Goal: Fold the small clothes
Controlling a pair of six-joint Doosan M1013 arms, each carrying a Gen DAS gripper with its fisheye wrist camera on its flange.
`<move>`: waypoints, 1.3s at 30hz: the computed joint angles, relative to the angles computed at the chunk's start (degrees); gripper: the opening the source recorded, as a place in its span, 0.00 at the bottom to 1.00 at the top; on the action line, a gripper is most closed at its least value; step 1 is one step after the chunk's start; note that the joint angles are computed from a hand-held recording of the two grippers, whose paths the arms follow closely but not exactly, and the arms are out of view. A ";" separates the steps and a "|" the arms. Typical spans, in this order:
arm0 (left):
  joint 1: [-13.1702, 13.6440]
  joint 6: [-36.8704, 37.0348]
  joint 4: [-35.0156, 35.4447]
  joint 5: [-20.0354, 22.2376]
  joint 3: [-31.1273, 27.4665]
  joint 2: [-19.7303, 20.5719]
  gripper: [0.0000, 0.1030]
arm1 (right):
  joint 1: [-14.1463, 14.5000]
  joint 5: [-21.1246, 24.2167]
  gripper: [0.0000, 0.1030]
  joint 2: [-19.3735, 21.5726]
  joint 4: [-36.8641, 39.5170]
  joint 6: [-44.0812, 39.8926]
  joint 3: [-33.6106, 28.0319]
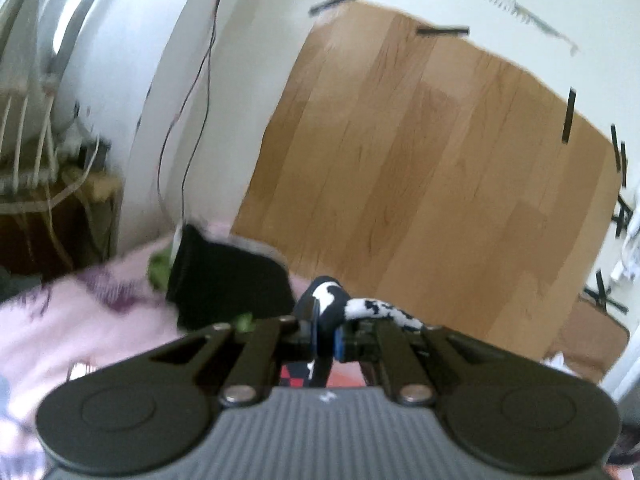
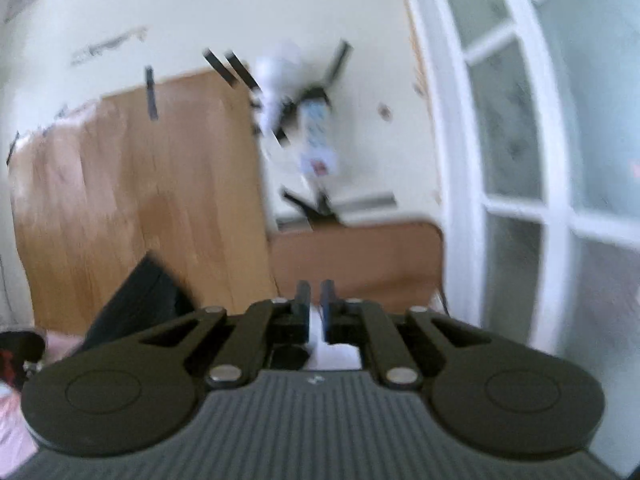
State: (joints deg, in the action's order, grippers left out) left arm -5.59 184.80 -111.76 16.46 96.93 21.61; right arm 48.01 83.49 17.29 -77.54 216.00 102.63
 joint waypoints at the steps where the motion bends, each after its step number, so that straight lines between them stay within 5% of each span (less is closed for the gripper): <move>1: 0.56 -1.42 1.65 1.34 0.60 0.07 0.06 | 0.49 1.04 0.25 -0.09 0.98 0.70 0.72; 4: 2.19 -4.64 5.73 6.59 2.47 0.32 0.06 | -0.44 1.04 0.31 0.67 3.22 -3.66 -0.46; 6: 2.53 -4.30 6.45 8.49 3.72 0.23 0.06 | -1.86 -6.61 0.34 0.59 0.37 -7.63 -1.09; 9: 2.43 -3.29 6.47 10.50 5.61 -0.09 0.10 | -4.50 -21.95 0.62 2.98 -3.29 -18.58 -5.02; 10: 2.19 -5.07 8.99 10.55 5.82 -0.16 0.18 | -5.51 -26.76 0.73 4.32 -3.86 -22.66 -6.78; 13: 1.23 -4.01 12.46 8.34 6.93 -1.11 0.34 | -9.43 -37.86 0.75 11.65 2.31 -38.40 -16.73; 17: 2.11 11.33 -1.53 8.68 9.57 -3.39 0.55 | -13.30 -40.76 0.75 20.68 15.93 -55.91 -30.02; 18: 2.43 14.57 -5.11 9.35 10.35 -3.99 0.58 | -14.16 -40.52 0.71 22.39 19.19 -59.51 -32.67; 20: 2.90 17.62 -9.51 10.15 10.66 -4.37 0.61 | -15.33 -41.17 0.22 23.92 22.96 -63.66 -34.80; 23: 2.75 15.71 -7.35 10.61 9.05 -3.80 0.61 | -15.99 -43.36 0.17 20.65 14.08 -48.59 -30.97; 27: 0.80 8.69 3.89 12.86 3.74 -0.58 0.62 | -14.40 -38.06 0.16 11.63 -6.62 -18.59 -20.20; 29: -0.71 4.76 10.21 14.18 0.34 1.92 0.71 | -12.63 -33.01 0.16 7.32 -11.88 -9.23 -14.65; 33: -3.34 -6.67 25.78 17.90 -6.30 6.97 0.77 | -6.96 -16.33 0.16 2.37 -11.36 -4.79 -7.69; 37: -5.75 -18.12 40.09 18.96 -11.85 11.18 0.77 | 0.21 -6.53 0.16 -1.87 -5.58 2.16 1.40; 39: -6.25 -22.94 45.12 20.21 -13.08 12.48 0.64 | 2.29 -1.50 0.17 -1.82 1.89 3.92 2.38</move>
State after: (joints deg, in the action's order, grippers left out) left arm -11.84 161.86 -66.63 36.67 83.86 34.09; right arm 50.30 81.99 15.46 -75.66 219.92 105.01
